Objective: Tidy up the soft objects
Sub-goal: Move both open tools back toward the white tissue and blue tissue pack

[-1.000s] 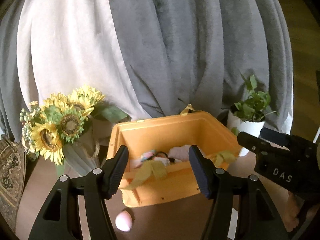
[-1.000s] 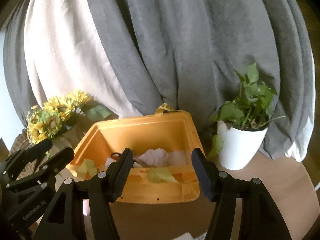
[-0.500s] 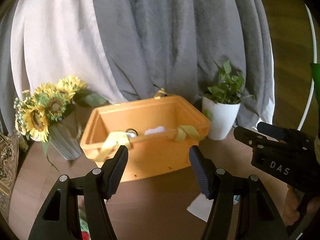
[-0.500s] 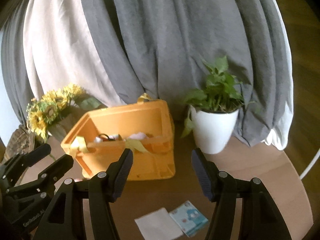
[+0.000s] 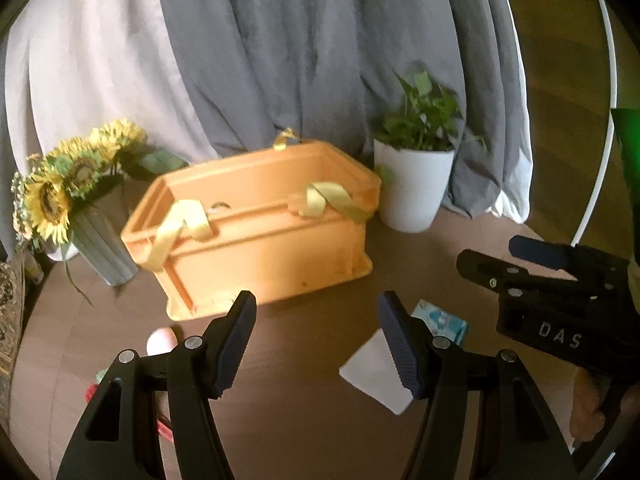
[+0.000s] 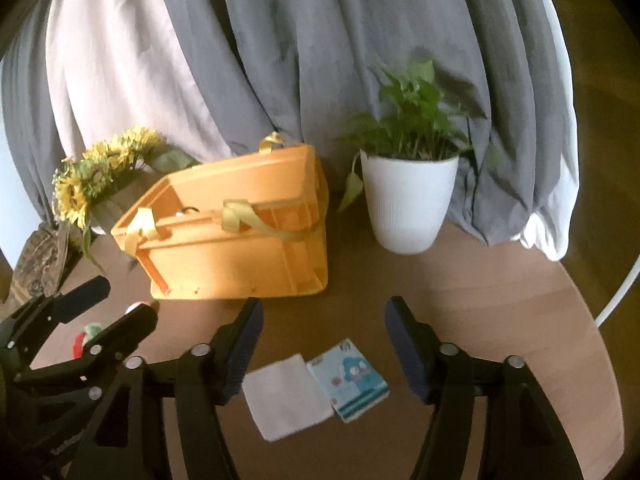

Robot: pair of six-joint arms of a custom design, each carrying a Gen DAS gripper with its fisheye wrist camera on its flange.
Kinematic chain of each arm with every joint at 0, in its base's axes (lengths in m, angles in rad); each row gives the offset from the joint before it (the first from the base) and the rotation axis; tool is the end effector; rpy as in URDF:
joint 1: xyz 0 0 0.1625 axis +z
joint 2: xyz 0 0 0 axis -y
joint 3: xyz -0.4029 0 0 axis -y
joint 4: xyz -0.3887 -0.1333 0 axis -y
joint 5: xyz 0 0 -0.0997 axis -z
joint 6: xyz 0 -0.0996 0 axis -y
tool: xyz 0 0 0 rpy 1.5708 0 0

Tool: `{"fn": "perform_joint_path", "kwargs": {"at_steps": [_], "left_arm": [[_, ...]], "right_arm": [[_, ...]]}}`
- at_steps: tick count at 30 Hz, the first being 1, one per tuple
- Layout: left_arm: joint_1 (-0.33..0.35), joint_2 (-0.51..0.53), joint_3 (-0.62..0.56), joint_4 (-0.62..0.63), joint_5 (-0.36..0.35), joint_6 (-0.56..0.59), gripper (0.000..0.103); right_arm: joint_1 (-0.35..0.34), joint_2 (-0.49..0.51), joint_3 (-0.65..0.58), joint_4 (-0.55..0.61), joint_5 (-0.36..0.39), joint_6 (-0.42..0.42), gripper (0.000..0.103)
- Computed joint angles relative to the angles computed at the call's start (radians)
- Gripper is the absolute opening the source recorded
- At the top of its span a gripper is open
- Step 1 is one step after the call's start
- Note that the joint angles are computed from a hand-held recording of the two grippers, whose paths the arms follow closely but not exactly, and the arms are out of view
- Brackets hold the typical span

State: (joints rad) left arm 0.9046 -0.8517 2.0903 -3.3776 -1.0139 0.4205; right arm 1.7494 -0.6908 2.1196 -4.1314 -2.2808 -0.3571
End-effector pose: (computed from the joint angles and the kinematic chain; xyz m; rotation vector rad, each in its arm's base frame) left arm -0.1762 -0.5251 0.0806 1.1320 2.2845 -0.8253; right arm 0.1519 -0.4566 0.0926 0.0775 -2.1180 1.2371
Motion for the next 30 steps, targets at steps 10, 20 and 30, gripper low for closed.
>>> {"fn": "perform_joint_path", "kwargs": {"at_steps": [10,20,30], "left_arm": [[0.013,0.044,0.000,0.047,0.009,-0.017,0.063],[0.044,0.104,-0.046,0.110,-0.013,0.003,0.067],[0.095,0.148,-0.093,0.192,-0.091,0.048,0.068]], "right_arm": [[-0.064,-0.002,0.044,0.064,0.023,0.041,0.070],[-0.132,-0.011,0.051,0.169,0.073,0.062,0.071],[-0.178,-0.017,0.032,0.303,0.110,0.064,0.072]]}}
